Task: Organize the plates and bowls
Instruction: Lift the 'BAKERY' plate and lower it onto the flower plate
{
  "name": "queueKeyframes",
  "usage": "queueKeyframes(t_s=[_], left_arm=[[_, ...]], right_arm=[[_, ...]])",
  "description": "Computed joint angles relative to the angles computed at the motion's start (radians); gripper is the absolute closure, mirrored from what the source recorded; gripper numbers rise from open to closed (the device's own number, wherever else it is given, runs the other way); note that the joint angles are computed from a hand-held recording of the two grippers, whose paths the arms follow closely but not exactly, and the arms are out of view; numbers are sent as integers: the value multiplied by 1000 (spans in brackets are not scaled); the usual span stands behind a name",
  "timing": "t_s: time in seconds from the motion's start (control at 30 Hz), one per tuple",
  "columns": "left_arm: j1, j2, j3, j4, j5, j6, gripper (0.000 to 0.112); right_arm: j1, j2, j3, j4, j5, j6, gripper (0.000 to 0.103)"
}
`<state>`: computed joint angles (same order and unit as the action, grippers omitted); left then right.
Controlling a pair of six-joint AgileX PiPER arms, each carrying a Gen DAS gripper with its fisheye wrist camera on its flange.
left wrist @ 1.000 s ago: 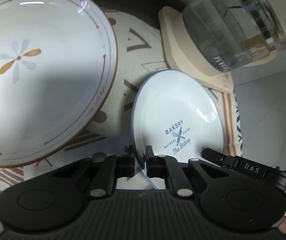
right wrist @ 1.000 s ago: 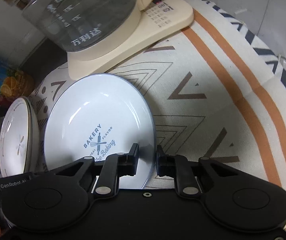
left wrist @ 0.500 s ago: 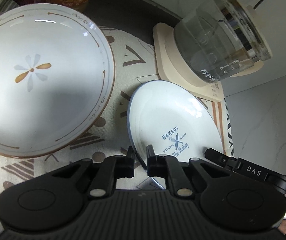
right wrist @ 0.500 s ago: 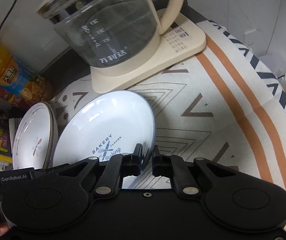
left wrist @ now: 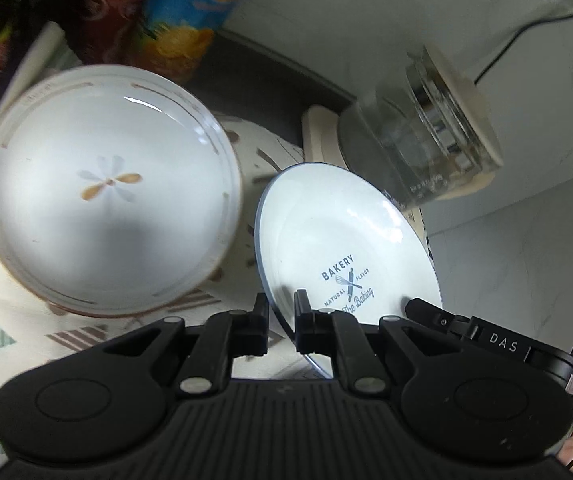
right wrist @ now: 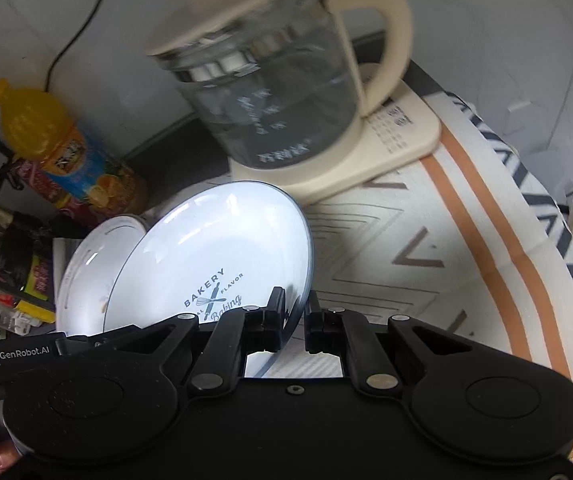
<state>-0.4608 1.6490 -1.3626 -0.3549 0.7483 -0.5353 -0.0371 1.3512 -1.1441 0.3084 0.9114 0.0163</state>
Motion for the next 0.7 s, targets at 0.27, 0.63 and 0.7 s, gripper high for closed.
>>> queueKeyframes(t_s=[0.27, 0.63, 0.7], left_arm=[[102, -116, 119, 7, -5, 7, 102], [252, -186, 226, -17, -1, 69, 102], [274, -191, 238, -23, 1, 84, 102]], right_arm=[[148, 66, -72, -34, -15, 57, 94], [343, 219, -216, -86, -14, 138, 94], [368, 244, -242, -94, -11, 147, 94]])
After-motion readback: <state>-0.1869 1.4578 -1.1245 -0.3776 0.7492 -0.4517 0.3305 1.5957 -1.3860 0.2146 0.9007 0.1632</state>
